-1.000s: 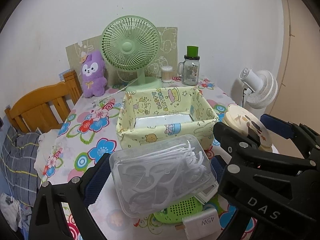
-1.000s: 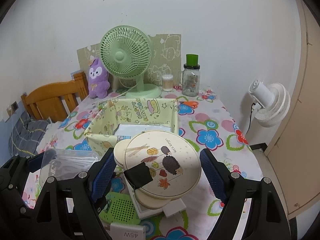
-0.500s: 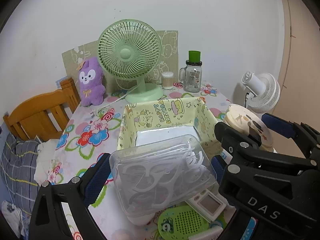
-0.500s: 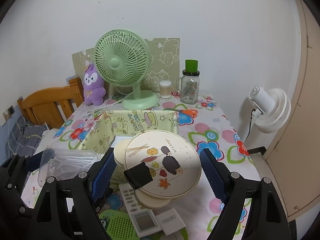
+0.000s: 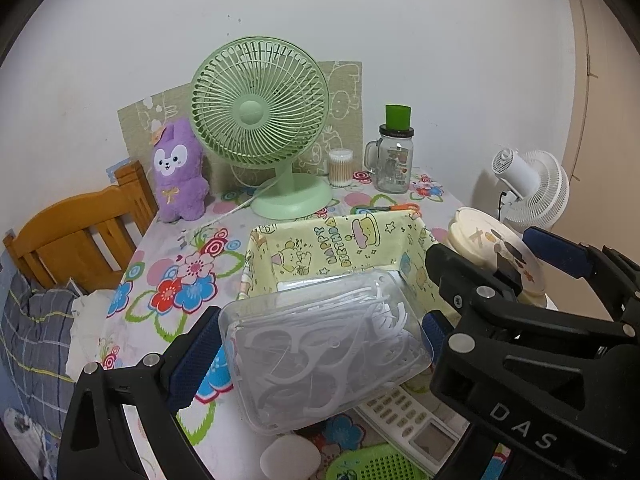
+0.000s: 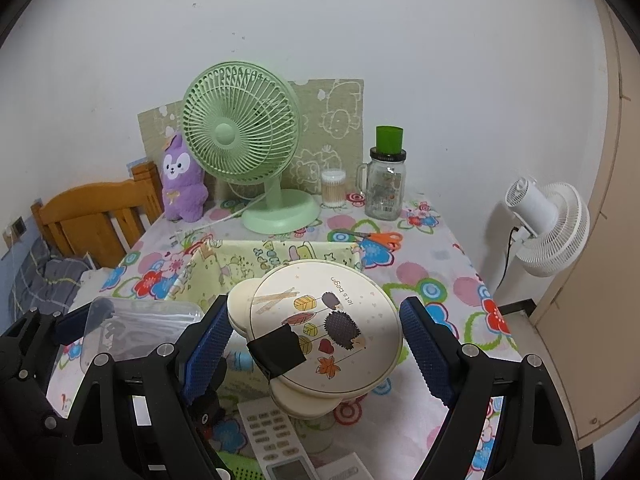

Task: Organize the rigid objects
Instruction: 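Lift and carry the floss-pick box and compact over the yellow fabric basket with both grippers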

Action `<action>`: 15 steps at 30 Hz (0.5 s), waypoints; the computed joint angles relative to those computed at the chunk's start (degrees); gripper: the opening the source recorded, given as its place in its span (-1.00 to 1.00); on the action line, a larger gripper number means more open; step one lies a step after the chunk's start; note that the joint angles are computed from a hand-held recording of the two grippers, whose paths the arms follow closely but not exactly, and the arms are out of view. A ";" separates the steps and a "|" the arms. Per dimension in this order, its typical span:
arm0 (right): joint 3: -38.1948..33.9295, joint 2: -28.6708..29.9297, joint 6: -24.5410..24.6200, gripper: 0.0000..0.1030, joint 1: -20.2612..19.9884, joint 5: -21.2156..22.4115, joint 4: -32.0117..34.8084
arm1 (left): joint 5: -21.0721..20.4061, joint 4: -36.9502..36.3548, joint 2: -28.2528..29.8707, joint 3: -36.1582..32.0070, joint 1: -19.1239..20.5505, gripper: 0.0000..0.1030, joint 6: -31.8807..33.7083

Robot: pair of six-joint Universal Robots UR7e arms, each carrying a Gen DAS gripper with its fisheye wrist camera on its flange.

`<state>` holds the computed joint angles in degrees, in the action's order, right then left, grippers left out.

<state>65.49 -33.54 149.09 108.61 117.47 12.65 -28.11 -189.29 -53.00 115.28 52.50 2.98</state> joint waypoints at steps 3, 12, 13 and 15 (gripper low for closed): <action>-1.84 1.02 0.06 0.66 0.01 0.37 0.93 | -0.38 -0.01 0.56 -1.42 0.66 0.92 0.95; -8.92 5.02 0.26 0.66 -0.45 1.43 3.05 | -1.68 0.22 2.14 -5.67 2.66 0.92 3.75; -9.87 5.59 0.44 0.66 -0.57 1.42 3.49 | -1.78 0.91 2.41 -6.35 2.99 0.92 3.67; -12.02 6.85 0.84 0.66 -0.75 1.35 4.95 | -2.01 1.26 2.91 -7.36 3.41 0.92 4.05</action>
